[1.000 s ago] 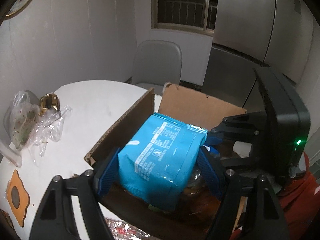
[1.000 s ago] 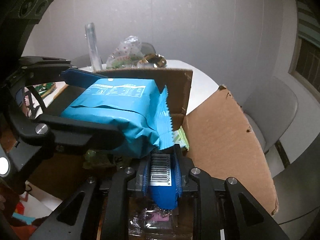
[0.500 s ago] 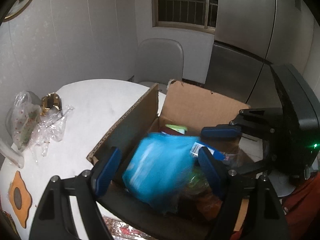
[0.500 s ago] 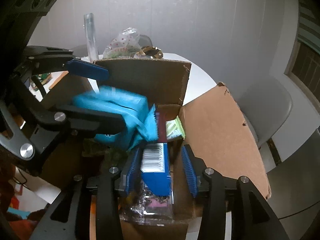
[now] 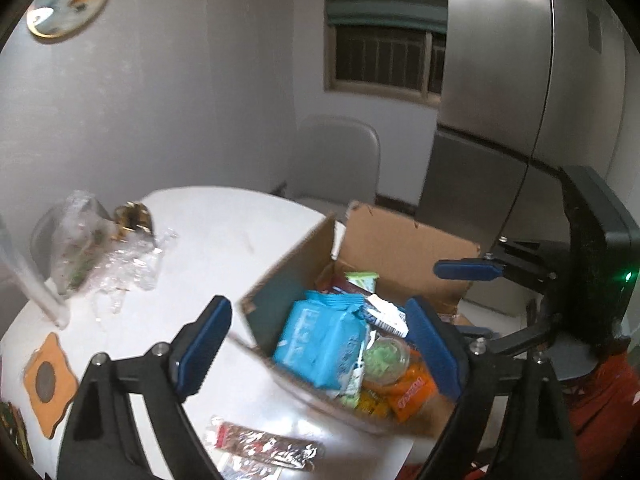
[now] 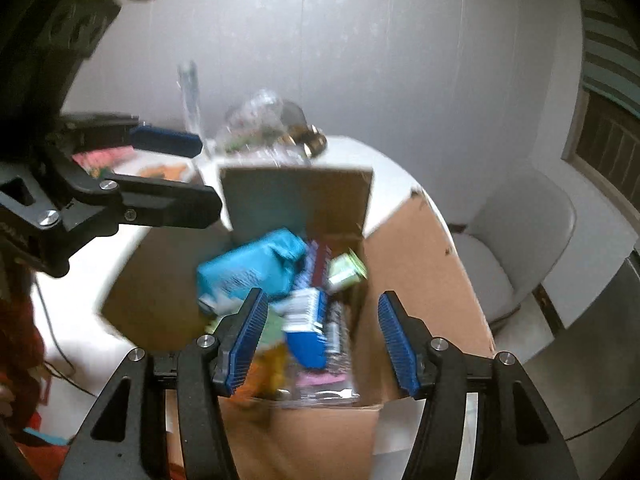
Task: Organize snacks
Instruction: 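Open both grippers to drop the blue pack and chocolate bar into the box, then move both grippers back to the last two packets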
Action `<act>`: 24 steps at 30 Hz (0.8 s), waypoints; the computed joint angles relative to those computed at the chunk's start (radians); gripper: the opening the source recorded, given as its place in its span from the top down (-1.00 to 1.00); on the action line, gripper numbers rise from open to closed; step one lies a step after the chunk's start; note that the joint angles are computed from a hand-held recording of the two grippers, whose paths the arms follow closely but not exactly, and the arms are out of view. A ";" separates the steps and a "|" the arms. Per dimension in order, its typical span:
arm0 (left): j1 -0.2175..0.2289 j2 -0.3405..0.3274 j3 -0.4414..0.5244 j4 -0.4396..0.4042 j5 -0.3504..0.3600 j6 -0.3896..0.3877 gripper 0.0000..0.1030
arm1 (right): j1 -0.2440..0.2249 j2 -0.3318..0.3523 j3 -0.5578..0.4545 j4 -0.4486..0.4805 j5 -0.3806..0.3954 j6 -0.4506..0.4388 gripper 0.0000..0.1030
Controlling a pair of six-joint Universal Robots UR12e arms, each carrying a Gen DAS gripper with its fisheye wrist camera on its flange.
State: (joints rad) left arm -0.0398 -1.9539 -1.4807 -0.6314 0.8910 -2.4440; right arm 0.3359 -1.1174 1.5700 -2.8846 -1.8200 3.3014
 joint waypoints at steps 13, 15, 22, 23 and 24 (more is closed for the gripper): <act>0.149 0.058 -0.165 0.231 0.045 -0.068 -0.69 | 0.108 0.036 -0.048 -0.185 0.096 -0.160 -0.05; 0.168 0.049 -0.185 0.242 0.058 -0.059 -0.69 | 0.120 0.059 -0.071 -0.165 0.130 -0.178 -0.04; 0.193 0.000 -0.206 0.144 0.073 0.002 -0.69 | 0.122 0.158 -0.149 -0.022 0.218 -0.114 -0.04; 0.192 -0.005 -0.211 0.134 0.077 0.012 -0.69 | 0.120 0.172 -0.155 -0.009 0.211 -0.096 -0.04; 0.188 -0.014 -0.210 0.117 0.085 0.023 -0.69 | 0.118 0.189 -0.163 0.005 0.191 -0.074 -0.04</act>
